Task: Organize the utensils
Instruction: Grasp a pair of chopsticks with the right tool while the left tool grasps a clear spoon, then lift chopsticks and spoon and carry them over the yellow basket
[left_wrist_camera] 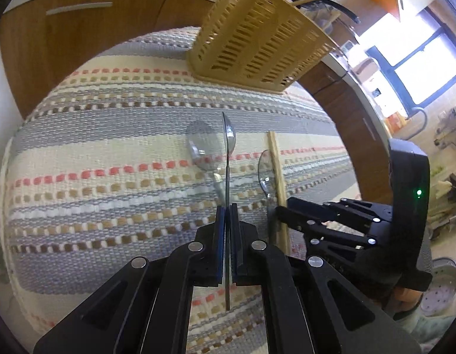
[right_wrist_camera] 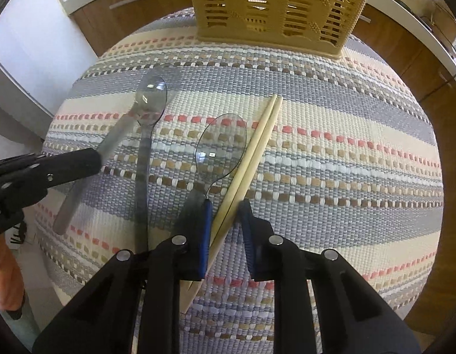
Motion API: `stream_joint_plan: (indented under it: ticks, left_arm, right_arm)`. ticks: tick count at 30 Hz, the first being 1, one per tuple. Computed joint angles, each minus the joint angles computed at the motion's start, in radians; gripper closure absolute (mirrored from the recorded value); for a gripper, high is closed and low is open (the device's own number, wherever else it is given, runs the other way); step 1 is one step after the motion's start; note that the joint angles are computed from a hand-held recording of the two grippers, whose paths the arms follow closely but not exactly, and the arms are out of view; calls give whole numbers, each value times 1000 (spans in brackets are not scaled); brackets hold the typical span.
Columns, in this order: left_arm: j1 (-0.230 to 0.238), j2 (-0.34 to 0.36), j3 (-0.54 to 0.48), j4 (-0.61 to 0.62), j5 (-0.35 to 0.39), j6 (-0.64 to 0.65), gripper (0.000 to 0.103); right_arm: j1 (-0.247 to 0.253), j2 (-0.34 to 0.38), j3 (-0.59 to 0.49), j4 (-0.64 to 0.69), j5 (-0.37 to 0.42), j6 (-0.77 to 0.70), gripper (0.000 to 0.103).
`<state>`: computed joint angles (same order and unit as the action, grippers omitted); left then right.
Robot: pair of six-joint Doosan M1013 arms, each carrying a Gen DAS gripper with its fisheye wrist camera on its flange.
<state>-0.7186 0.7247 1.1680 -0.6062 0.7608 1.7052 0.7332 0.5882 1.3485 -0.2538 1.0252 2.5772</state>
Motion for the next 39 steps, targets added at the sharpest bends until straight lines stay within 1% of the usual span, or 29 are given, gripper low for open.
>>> stream_joint_plan:
  ticks: [2,3,5,7,10,12,14,16,18,20,21,22,23,24,25,26,28,29,31,33,34,36,37,38,39]
  left_arm:
    - [-3,-14,19,33,-18,-16,102]
    - [-2,-22,32,30,-26,-11,102]
    - [2,-32,52,-5,-36,14,102]
    - [4,-37,71,-33,-57,35,102]
    - [8,-37,84,-15,-74,-4,102]
    - [15,-45,102,-26,-92,-10,102]
    - [16,-49,110,-4,-100,-35,101]
    - [13,-52,113,60,-99,-85,100]
    - [9,-49,103,122,-92,-126,92]
    - [8,-47,90,162,-87,-140,78]
    - [7,-44,81,173,-84,-142,74]
    - [7,-38,68,177,-75,-134,68]
    - [6,-27,45,191,-52,-128,67]
    - [4,-16,21,214,-26,-135,67]
    - [1,-1,-9,247,10,-150,67]
    - [-2,13,-37,268,48,-151,67]
    - [-12,26,-67,313,81,-143,67]
    - [-17,35,-90,332,113,-126,67]
    - [-26,53,-129,370,168,-121,67]
    - [-38,63,-154,427,200,-126,69]
    - [-43,67,-163,451,212,-131,70]
    - [-52,81,-192,498,249,-131,71]
    - [-55,90,-208,518,268,-130,74]
    - [-61,95,-221,553,287,-134,78]
    - [-66,101,-231,580,300,-139,81]
  right_arm:
    - [4,5,-7,-10,5,-25,89]
    - [7,7,-9,-10,-3,-36,92]
    - [10,8,-7,-4,-12,-38,93]
    - [12,-5,15,-7,-22,-11,93]
    - [10,-34,61,-31,-28,47,93]
    - [4,-54,90,-37,-36,82,93]
    - [-4,-71,115,-40,-44,107,93]
    - [-11,-81,133,-40,-46,118,93]
    - [-21,-96,156,-13,-84,103,92]
    - [-31,-112,178,3,-114,97,92]
    - [-35,-116,185,13,-130,90,92]
    - [-41,-124,195,23,-144,79,91]
    - [-41,-130,203,33,-160,73,91]
    - [-46,-136,209,47,-179,58,88]
    - [-52,-140,214,54,-186,46,82]
    - [-56,-143,216,55,-187,39,79]
    - [-60,-151,216,36,-186,32,63]
    - [-62,-155,217,24,-186,32,59]
    - [-67,-158,212,21,-175,13,59]
    - [-76,-150,195,41,-144,-21,60]
    - [-79,-142,184,51,-131,-34,66]
    - [-82,-111,153,77,-103,-64,74]
    - [-85,-102,143,94,-93,-81,77]
    - [-81,-97,136,86,-79,-79,79]
    - [-73,-84,114,58,-36,-87,87]
